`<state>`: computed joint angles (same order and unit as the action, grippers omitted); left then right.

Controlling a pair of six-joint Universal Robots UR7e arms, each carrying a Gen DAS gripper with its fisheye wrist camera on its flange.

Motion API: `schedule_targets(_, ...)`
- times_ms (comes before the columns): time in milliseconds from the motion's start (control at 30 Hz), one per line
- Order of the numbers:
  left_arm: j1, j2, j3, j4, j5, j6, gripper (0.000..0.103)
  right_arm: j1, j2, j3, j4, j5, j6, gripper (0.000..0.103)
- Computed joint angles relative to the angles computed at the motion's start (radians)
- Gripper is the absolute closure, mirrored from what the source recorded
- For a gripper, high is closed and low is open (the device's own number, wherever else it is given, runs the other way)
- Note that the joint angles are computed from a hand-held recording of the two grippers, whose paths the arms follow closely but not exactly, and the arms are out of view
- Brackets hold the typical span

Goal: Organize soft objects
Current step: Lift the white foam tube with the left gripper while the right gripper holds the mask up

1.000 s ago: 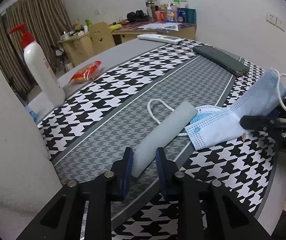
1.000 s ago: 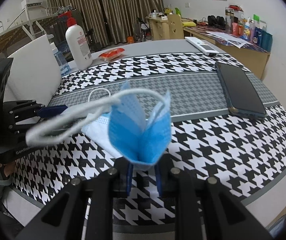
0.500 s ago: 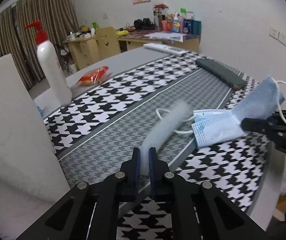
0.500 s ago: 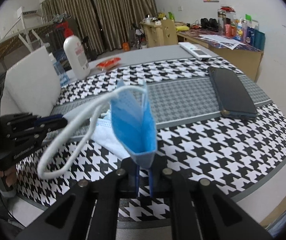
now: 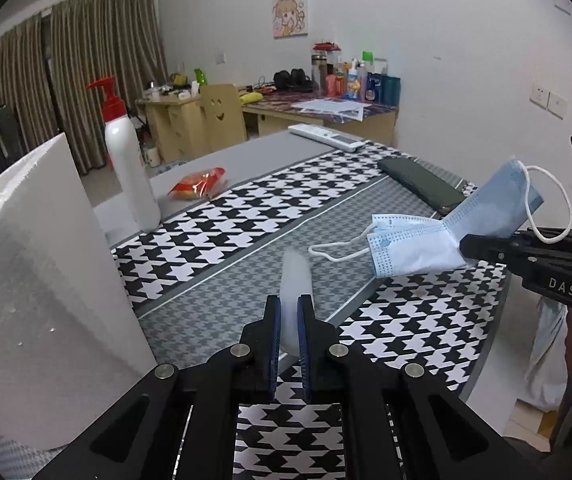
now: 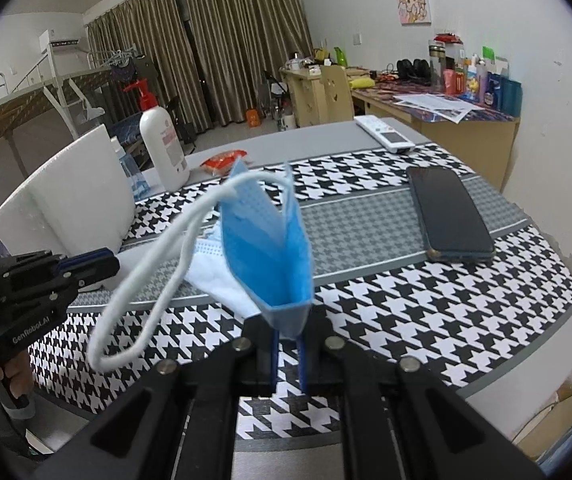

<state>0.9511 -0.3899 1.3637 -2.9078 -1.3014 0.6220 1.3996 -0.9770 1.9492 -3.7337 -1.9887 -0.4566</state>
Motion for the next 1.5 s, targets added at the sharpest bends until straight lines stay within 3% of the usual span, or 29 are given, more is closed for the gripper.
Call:
schedule_targets(133,-0.001,-0.013,0.016,-0.023,-0.011,-0.009,0.094,0.008,-0.003,0.007,-0.013,0.000,-0.004,0.093)
schedule_targets(200,-0.003,-0.022,0.027,-0.045,-0.014,-0.017,0.103,0.012,-0.005,0.009,-0.020,0.005,-0.008,0.093)
schedule_targets(333,-0.004,-0.039,0.050,-0.073,-0.028,-0.011,0.103,0.019,-0.001,0.011,-0.033,0.007,-0.018,0.093)
schedule_targets(567,-0.003,-0.024,0.033,0.005,0.029,-0.001,0.102,0.015,0.000,0.009,-0.015,0.012,-0.015,0.093)
schedule_targets(667,-0.002,-0.013,0.019,0.048,0.052,-0.012,0.088,0.014,0.001,0.005,-0.006,0.010,-0.013,0.093)
schedule_targets(733,0.000,-0.008,0.015,0.065,0.063,-0.015,0.065,0.013,0.002,0.005,-0.005,0.013,-0.011,0.093)
schedule_targets(800,0.002,0.000,0.010,0.081,0.076,-0.024,0.062,0.012,0.003,0.006,-0.009,0.015,-0.014,0.093)
schedule_targets(1233,0.011,0.042,-0.042,0.169,0.133,-0.060,0.063,0.008,0.001,0.019,-0.015,0.027,-0.015,0.093)
schedule_targets(1267,0.013,0.041,-0.044,0.174,0.125,-0.062,0.065,0.008,0.000,0.019,-0.015,0.028,-0.017,0.093)
schedule_targets(1333,0.012,0.045,-0.043,0.162,0.130,-0.056,0.082,0.008,0.001,0.015,-0.011,0.027,-0.013,0.093)
schedule_targets(1500,0.016,0.041,-0.039,0.152,0.111,-0.058,0.088,0.014,0.001,0.019,-0.018,0.026,-0.016,0.093)
